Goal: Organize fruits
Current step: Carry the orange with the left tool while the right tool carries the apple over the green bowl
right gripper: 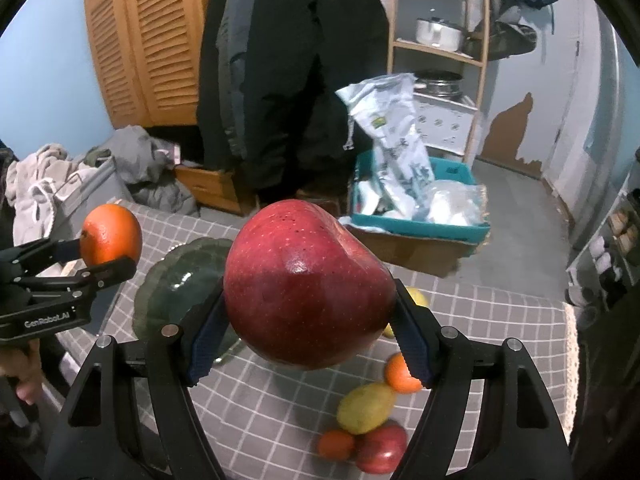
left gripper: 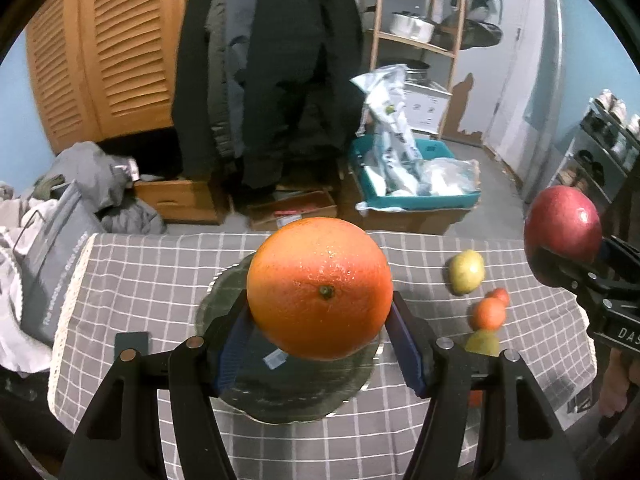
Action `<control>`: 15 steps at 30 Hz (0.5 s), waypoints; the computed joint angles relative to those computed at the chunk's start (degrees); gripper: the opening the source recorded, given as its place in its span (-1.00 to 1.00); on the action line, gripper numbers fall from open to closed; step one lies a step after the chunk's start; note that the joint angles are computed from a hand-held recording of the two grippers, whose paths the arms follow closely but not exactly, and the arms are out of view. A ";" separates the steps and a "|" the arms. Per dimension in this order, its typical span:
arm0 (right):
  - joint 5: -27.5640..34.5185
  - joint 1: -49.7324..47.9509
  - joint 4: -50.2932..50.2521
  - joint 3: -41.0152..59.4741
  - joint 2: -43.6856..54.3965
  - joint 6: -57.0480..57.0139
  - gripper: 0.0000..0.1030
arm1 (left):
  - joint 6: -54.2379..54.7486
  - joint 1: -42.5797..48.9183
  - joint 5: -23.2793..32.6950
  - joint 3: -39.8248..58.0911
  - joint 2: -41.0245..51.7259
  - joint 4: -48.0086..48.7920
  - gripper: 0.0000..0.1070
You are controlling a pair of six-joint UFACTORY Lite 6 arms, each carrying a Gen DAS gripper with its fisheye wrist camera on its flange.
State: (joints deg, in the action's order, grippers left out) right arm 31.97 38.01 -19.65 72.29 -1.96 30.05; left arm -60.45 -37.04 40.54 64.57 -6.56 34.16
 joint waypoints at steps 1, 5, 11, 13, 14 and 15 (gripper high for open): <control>0.07 0.46 -0.01 0.97 1.19 0.15 0.46 | 0.16 0.91 -0.20 -0.92 -0.58 -0.11 0.24; 0.12 2.31 0.62 5.09 6.63 0.14 0.46 | 1.90 3.95 -1.15 -3.98 -2.46 -1.64 0.24; -0.05 4.93 1.77 11.67 15.70 -0.35 0.46 | 4.84 9.02 -3.49 -7.58 -2.22 -3.96 0.24; -0.14 5.56 2.51 13.93 18.82 -1.05 0.46 | 6.21 11.00 -4.87 -8.98 -1.93 -5.54 0.24; -0.01 5.83 2.95 15.23 20.36 -1.43 0.46 | 7.14 12.01 -5.67 -9.74 -1.73 -6.55 0.24; -0.05 6.03 3.90 16.51 22.13 -2.17 0.46 | 7.88 12.96 -6.47 -10.57 -1.45 -7.30 0.24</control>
